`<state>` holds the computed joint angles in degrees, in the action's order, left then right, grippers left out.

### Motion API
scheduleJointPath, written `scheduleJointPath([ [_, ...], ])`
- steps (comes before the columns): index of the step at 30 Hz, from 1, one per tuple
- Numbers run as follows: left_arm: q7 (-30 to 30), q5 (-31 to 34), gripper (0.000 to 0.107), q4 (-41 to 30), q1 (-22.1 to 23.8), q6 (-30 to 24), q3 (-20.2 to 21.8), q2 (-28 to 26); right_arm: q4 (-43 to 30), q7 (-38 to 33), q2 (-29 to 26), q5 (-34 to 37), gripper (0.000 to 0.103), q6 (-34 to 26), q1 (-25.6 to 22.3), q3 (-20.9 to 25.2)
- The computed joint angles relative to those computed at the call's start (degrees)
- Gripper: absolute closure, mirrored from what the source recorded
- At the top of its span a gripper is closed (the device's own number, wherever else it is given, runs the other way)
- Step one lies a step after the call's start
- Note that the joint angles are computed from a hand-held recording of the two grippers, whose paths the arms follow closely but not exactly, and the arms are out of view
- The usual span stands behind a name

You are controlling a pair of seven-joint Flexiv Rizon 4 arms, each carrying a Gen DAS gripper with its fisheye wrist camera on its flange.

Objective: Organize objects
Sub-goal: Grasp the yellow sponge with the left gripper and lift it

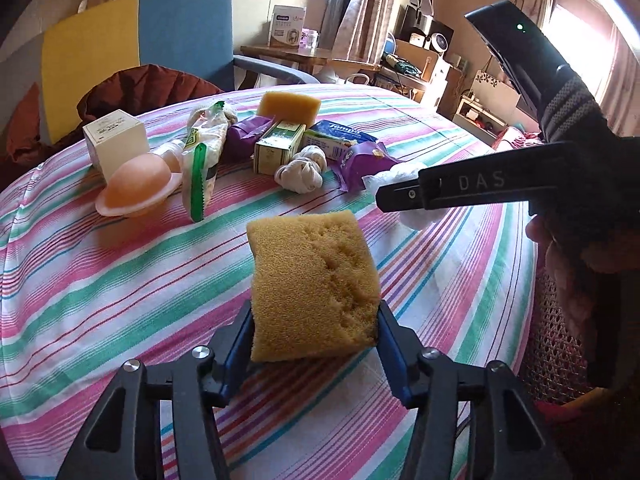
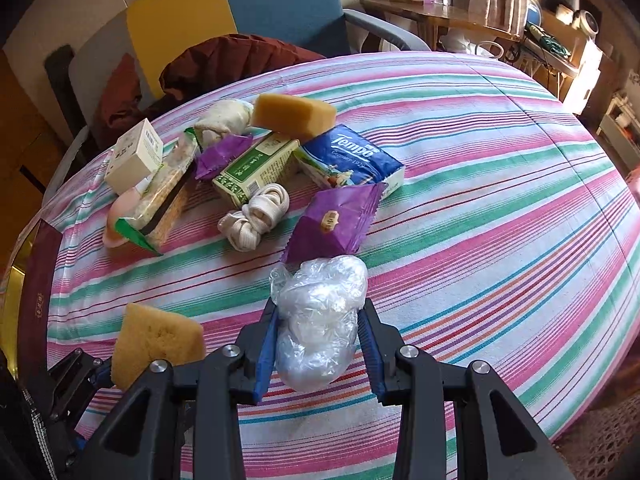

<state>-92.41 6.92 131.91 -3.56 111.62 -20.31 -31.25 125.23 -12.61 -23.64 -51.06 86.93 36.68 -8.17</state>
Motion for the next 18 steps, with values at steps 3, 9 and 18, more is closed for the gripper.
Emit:
scheduleJointPath([
  [3,-0.5,0.2,0.051,1.3,-0.2,1.2,0.6,0.7,0.0,-0.1,0.0,-1.7,0.065,0.8,0.8,-0.8],
  [9,-3.5,0.6,0.052,4.1,2.5,1.1,-0.5,3.1,-0.1,-1.1,-0.3,-2.7,0.065,1.9,1.8,-1.4],
  [18,-6.0,4.1,0.052,9.5,4.6,4.3,1.2,7.1,-0.9,-0.3,-0.5,-6.7,0.065,2.2,3.4,-3.3],
])
